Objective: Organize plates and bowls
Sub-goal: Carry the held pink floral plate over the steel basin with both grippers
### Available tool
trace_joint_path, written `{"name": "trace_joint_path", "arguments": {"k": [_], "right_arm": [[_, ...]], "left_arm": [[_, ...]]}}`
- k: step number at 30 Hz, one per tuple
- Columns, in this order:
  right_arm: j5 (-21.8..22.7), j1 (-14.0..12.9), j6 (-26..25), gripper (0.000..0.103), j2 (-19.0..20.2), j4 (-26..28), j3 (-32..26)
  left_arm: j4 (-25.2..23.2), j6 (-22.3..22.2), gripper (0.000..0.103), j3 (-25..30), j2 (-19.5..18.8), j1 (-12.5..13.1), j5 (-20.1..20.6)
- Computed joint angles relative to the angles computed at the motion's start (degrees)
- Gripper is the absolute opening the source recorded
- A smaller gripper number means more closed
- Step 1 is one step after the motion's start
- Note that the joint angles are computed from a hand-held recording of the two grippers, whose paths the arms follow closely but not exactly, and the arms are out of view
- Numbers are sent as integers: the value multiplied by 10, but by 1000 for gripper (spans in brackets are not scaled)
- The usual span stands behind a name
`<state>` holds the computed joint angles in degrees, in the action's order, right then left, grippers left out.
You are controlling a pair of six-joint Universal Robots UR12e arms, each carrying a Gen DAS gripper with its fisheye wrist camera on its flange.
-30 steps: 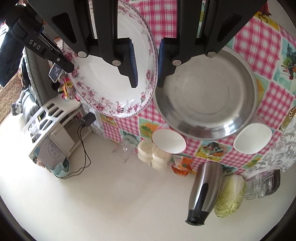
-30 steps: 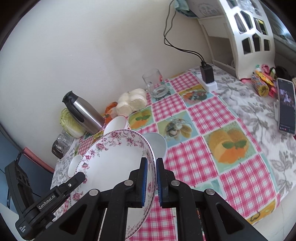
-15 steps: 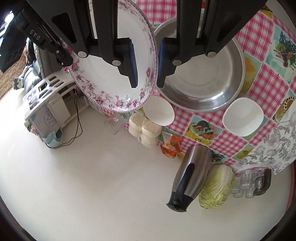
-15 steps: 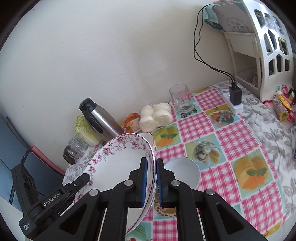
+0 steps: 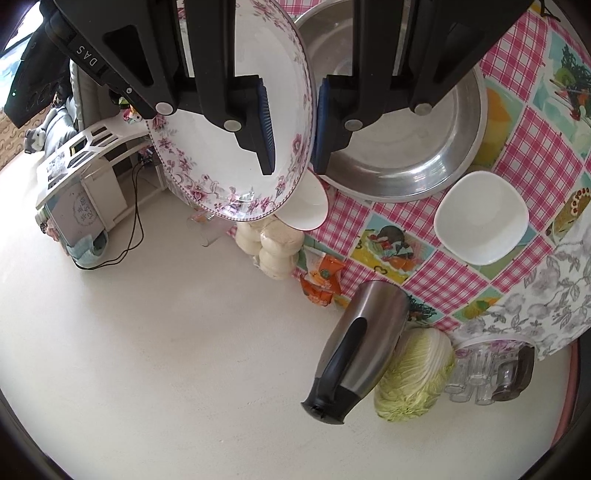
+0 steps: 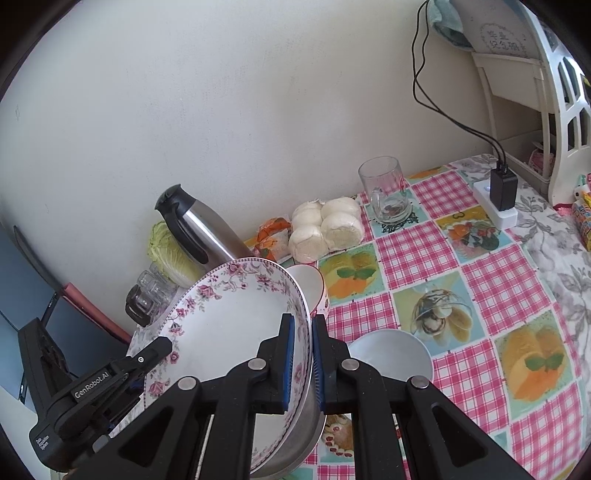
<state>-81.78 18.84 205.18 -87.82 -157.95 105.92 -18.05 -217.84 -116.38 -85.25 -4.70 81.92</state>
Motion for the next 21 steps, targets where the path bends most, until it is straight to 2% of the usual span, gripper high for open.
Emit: {"name": "trace_joint_path", "arguments": {"k": [14, 21], "right_arm": [[19, 17, -13, 10, 38, 24, -19], [36, 24, -10, 10, 58, 44, -27]], "left_arm": [[4, -20, 21, -35, 5, 36, -18], [-24, -27, 21, -42, 7, 51, -16]]}}
